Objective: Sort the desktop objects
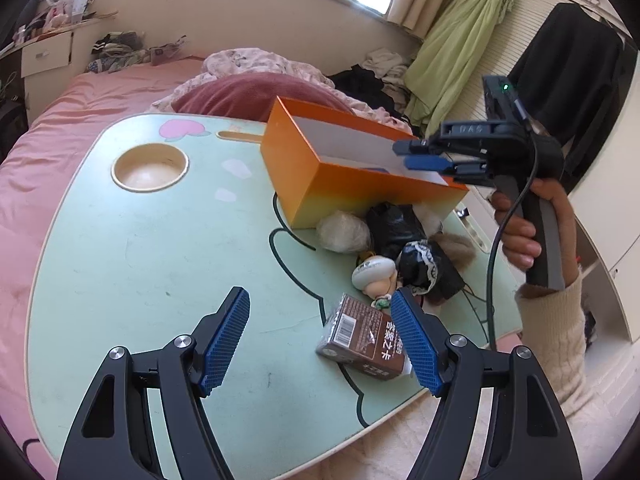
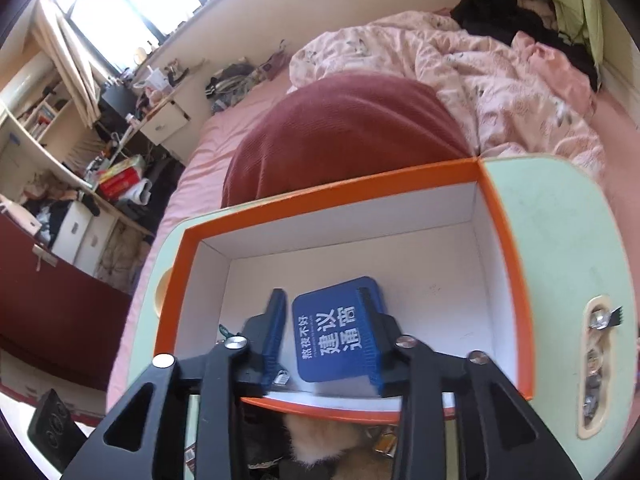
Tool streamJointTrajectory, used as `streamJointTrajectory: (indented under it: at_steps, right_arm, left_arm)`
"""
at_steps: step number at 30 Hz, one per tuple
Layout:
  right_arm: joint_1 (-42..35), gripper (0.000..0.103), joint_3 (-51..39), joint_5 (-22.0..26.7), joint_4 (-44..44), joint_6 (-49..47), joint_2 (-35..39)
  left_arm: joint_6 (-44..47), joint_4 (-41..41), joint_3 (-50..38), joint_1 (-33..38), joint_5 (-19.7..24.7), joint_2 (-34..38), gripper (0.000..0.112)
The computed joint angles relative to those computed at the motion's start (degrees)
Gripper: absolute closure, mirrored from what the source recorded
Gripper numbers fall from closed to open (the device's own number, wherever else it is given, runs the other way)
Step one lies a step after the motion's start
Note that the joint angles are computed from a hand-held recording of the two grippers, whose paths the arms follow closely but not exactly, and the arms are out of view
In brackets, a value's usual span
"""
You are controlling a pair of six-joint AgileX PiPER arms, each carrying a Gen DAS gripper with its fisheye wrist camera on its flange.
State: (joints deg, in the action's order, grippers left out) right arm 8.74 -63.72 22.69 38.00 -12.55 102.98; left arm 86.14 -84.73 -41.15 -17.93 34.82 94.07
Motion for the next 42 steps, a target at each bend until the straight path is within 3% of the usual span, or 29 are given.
streamJointTrajectory:
  at_steps: [1, 3, 9, 16, 22, 26, 28, 30, 32, 34, 36, 39, 42]
  right_arm:
    - [0.09, 0.052, 0.2, -0.33, -1.69, 1.33, -0.43]
    - [0.03, 0.049, 0.49, -0.26, -3.12, 2.31, -1.29]
    - [-3.18, 0.048, -1.07, 5.25, -0.61, -0.35, -1.67]
    - [-2.5, 0.043, -6.87, 12.25, -16.78, 12.48, -1.65]
    - [0.73, 0.033, -18.47, 24.76, -23.69, 16.15, 7.46]
    - [5.19, 0.03, -30.87, 34.79, -31.81, 21.09, 17.97]
    - [6.65, 0.022, -36.0, 38.79, -33.14, 20.11, 22.62]
    - [8.82, 0.021, -37.46, 38.24, -38.79, 23.31, 23.76]
    - [8.65, 0.037, -37.21, 37.22, -39.23, 25.26, 23.03]
    - [8.47, 0.037, -36.85, 37.53, -39.12, 24.34, 22.52]
    - [7.47, 0.037, -33.18, 34.33, -37.89, 23.65, 20.32]
    - [3.81, 0.037, -24.85, 25.25, -31.32, 20.02, 14.17]
    - [-0.27, 0.037, -12.31, 14.34, -23.44, 14.26, 2.15]
  left_arm:
    - [-0.1, 0.03, -0.07, -0.06, -0.2, 0.28, 0.039]
    - [-0.4, -0.04, -0.23, 0.03, -0.43, 0.76, 0.039]
    - [0.06, 0.02, -0.21, 0.34, -0.99, 0.97, 0.039]
    - [1.88, -0.92, -0.07, 1.48, -0.06, 1.84, 0.039]
    - [2.92, -1.23, -0.33, 3.85, 2.04, 3.13, 0.039]
    - [3.6, -1.34, -0.14, 4.66, 3.07, 3.05, 0.039]
    - [3.94, -1.5, 0.13, 4.99, 3.61, 2.86, 0.039]
    - [4.03, -1.43, 0.29, 5.33, 4.02, 2.62, 0.039]
    - [4.2, -1.37, 0.4, 5.62, 4.41, 2.48, 0.039]
    - [4.32, -1.3, 0.48, 5.82, 4.83, 2.46, 0.039]
    - [4.24, -1.24, 0.5, 5.81, 4.95, 2.44, 0.039]
    - [3.9, -1.38, 0.57, 5.58, 4.69, 2.29, 0.039]
    - [3.41, -1.6, 0.62, 4.95, 4.02, 1.91, 0.039]
